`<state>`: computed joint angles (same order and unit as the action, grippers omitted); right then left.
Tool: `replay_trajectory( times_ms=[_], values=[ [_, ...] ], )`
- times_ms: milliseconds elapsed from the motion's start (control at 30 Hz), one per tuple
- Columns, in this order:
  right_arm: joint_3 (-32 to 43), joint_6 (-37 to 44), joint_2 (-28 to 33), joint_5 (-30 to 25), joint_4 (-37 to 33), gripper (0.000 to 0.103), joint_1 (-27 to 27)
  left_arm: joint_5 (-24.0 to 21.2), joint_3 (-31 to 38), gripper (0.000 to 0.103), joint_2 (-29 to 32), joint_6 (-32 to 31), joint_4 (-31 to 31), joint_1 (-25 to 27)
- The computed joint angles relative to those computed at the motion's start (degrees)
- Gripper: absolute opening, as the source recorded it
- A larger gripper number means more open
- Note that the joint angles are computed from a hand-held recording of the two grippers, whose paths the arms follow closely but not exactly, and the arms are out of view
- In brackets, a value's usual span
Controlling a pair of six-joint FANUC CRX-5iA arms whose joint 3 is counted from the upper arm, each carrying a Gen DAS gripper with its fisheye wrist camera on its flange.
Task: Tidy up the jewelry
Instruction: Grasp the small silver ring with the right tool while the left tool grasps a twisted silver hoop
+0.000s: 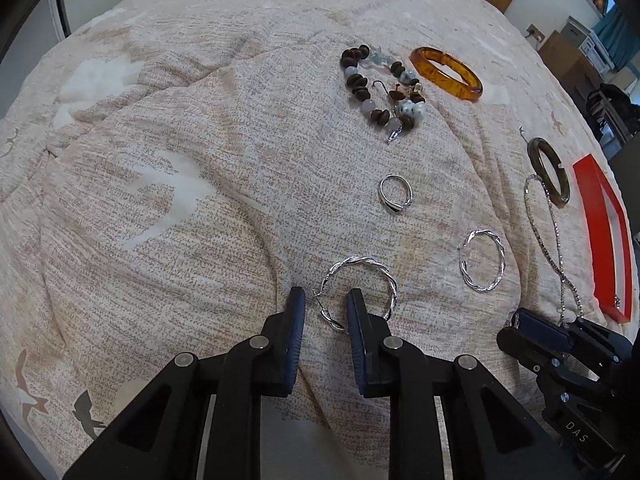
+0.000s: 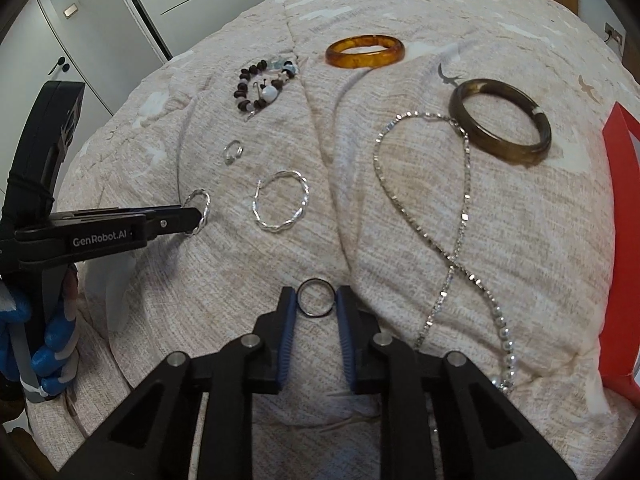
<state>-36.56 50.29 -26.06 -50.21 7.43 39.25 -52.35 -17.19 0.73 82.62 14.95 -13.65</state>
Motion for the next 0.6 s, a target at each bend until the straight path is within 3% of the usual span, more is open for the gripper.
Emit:
replay_trajectory(
  times_ms=[100,233,600],
  values=[
    [-0.3,0.2,-0.5,0.0,-0.1,0.020,-0.1,0.2,-0.1,0.017,0.0,0.0,0.1,0.0],
    [-0.6,-0.5,-1.2,-0.2,0.5,0.019,0.4,0.4,-0.7,0.006,-0.4,-0.5,1.1,0.5],
    [-1.5,-5.3,-6.3,-3.1,4.2,0.019,5.1,0.0,-2.7,0.005,-4.5,-0.9,2.0,1.9]
  ],
)
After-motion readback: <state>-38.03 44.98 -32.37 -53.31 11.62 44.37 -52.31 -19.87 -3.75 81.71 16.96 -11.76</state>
